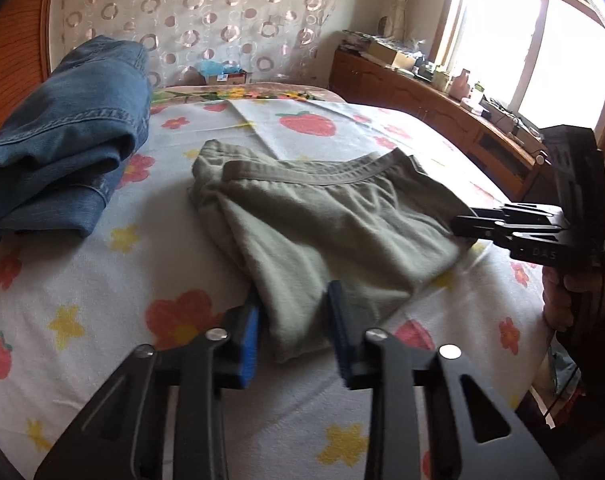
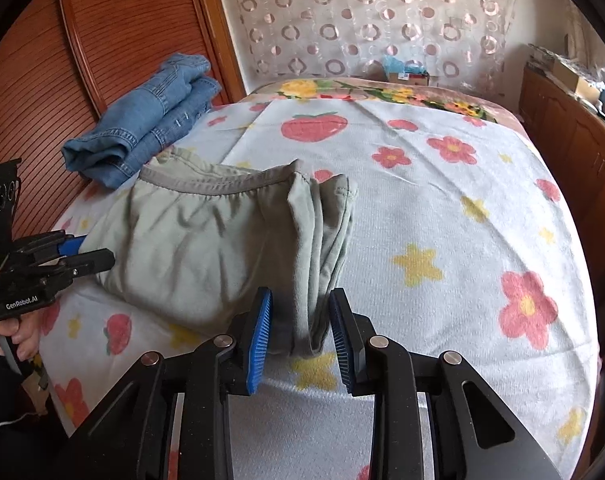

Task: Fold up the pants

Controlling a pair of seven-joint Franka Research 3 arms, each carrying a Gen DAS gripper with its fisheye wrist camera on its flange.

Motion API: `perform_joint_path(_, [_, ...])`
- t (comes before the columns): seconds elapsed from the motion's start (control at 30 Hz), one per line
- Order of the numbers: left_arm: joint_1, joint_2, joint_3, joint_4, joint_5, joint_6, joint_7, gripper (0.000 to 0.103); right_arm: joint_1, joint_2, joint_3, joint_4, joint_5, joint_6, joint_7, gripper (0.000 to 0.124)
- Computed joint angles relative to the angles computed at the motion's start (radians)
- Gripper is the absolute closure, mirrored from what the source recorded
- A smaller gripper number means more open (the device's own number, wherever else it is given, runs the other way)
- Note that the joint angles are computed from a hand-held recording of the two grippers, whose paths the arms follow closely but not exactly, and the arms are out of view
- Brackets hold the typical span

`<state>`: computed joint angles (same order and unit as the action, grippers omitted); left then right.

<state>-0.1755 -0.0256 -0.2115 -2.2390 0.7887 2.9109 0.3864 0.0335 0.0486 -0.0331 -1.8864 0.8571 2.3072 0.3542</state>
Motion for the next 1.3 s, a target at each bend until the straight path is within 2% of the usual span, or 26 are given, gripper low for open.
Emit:
perform_joint_path(0.1, [-0.004, 0.001, -0.004, 0.013, 0.03, -0.019, -0.028, 0.086, -0.003, 0.001, 0.0, 0.006, -0.002, -0.024, -0.018, 0.114])
perform_joint_path(0.5, [-0.006, -0.099, -0.043, -0.075, 0.006, -0.004, -0.049, 0.086, -0.026, -0.101, -0.043, -0.089, 0.042, -0.117, -0.101, 0.115])
perform_joint_path(0.63, [-0.006, -0.095, -0.057, -0.066, 0.002, -0.037, -0.04, 0.086, -0.023, -0.124, -0.051, -0.112, 0.026, -0.111, -0.103, 0.115])
perform_joint_path(0.73, [-0.008, -0.093, -0.05, -0.065, -0.019, -0.033, -0.017, 0.083, -0.019, -0.128, -0.055, -0.115, 0.024, -0.106, -0.097, 0.115])
perform_joint_path(0.83, [-0.002, -0.103, -0.055, -0.066, -0.004, -0.042, -0.022, 0.074, -0.02, -0.138, -0.061, -0.123, 0.031, -0.109, -0.101, 0.115])
perform_joint_path(0.87, [0.003, -0.11, -0.06, -0.067, 0.013, -0.052, -0.04, 0.066, -0.019, -0.142, -0.062, -0.124, 0.034, -0.107, -0.104, 0.115])
perform_joint_path(0.9, [0.009, -0.116, -0.064, -0.065, 0.034, -0.06, -0.061, 0.054, -0.019, -0.146, -0.064, -0.127, 0.038, -0.105, -0.11, 0.115])
perform_joint_path(1.0, [0.029, -0.129, -0.071, -0.06, 0.098, -0.065, -0.122, 0.033, -0.017, -0.16, -0.069, -0.138, 0.059, -0.092, -0.127, 0.113])
perform_joint_path(1.1, [0.04, -0.124, -0.08, -0.035, 0.165, -0.109, -0.173, 0.03, -0.013, -0.168, -0.073, -0.142, 0.084, -0.079, -0.138, 0.105])
perform_joint_path(1.3, [0.029, -0.08, -0.049, 0.013, 0.154, -0.121, -0.134, 0.03, 0.002, -0.145, -0.063, -0.114, 0.121, -0.051, -0.155, 0.099])
